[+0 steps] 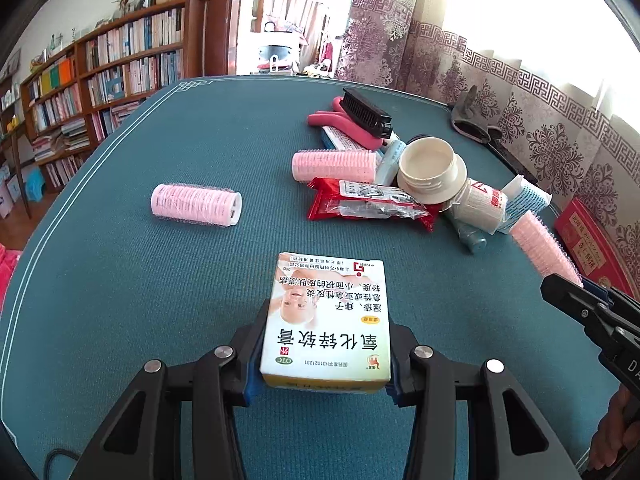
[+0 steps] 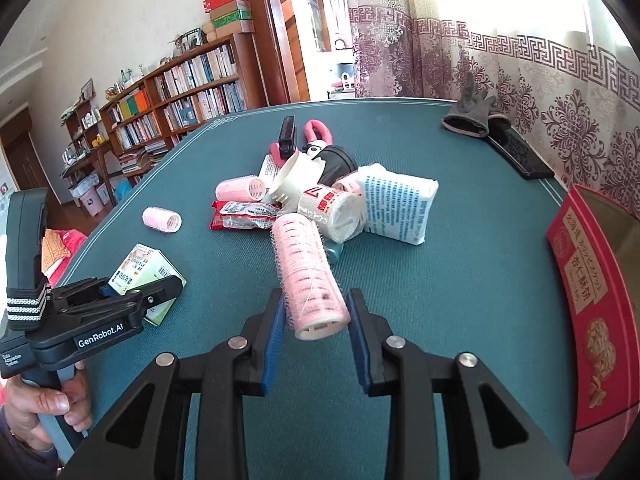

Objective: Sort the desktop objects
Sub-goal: 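Grasp the white ointment box with the left tool while the right tool grasps a pink roller, then carry both items to the red tin box and open both tools to drop them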

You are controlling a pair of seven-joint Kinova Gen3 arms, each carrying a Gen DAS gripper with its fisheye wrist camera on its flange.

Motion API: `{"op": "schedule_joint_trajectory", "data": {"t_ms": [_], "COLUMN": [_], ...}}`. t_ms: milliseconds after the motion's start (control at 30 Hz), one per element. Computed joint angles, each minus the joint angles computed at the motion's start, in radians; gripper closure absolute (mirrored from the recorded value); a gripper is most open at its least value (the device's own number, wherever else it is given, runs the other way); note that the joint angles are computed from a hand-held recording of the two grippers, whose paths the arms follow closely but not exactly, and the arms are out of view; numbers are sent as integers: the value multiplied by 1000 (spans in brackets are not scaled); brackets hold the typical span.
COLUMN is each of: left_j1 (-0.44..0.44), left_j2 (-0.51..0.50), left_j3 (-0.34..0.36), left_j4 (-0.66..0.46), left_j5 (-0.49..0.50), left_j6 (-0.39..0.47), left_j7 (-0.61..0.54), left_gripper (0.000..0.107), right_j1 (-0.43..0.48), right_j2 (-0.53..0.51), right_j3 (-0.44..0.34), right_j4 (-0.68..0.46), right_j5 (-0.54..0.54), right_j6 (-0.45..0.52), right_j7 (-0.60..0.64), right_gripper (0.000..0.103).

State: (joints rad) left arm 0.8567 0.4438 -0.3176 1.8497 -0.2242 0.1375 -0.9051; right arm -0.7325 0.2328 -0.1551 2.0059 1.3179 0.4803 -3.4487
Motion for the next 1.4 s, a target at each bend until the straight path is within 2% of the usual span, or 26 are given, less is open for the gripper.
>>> {"op": "schedule_joint_trajectory", "data": {"t_ms": [167, 300, 467, 700, 900, 1100, 1333, 1400], "left_j1": [26, 4, -29, -11, -3, 15, 19, 15], "left_j2": [1, 3, 27, 83, 156, 231, 285, 305], "left_j3": [15, 83, 200, 311, 413, 467, 503, 518], "left_j4": [-46, -97, -199, -373, -544, -703, -810, -847], "left_j5": [-26, -44, -61, -78, -45, 16, 103, 126], "left_j6": [31, 55, 102, 166, 234, 304, 356, 383], "left_j7": [1, -15, -71, -171, -303, -426, -543, -580], "left_gripper": [60, 60, 60, 60, 60, 60, 60, 54], "right_j1": [23, 69, 119, 192, 212, 205, 199, 202], "right_j2": [-87, -168, -265, -367, -384, -368, -366, -363], "right_j3": [-15, -48, -93, -130, -170, -178, -168, -161], "right_j4": [85, 163, 247, 345, 371, 371, 375, 372], "right_j5": [74, 91, 45, -44, -102, -121, -139, -145], "right_j6": [37, 98, 221, 345, 461, 525, 545, 535], "right_j7": [-130, -213, -261, -307, -303, -295, -297, -292], "right_gripper": [69, 69, 69, 69, 69, 69, 69, 68]}}
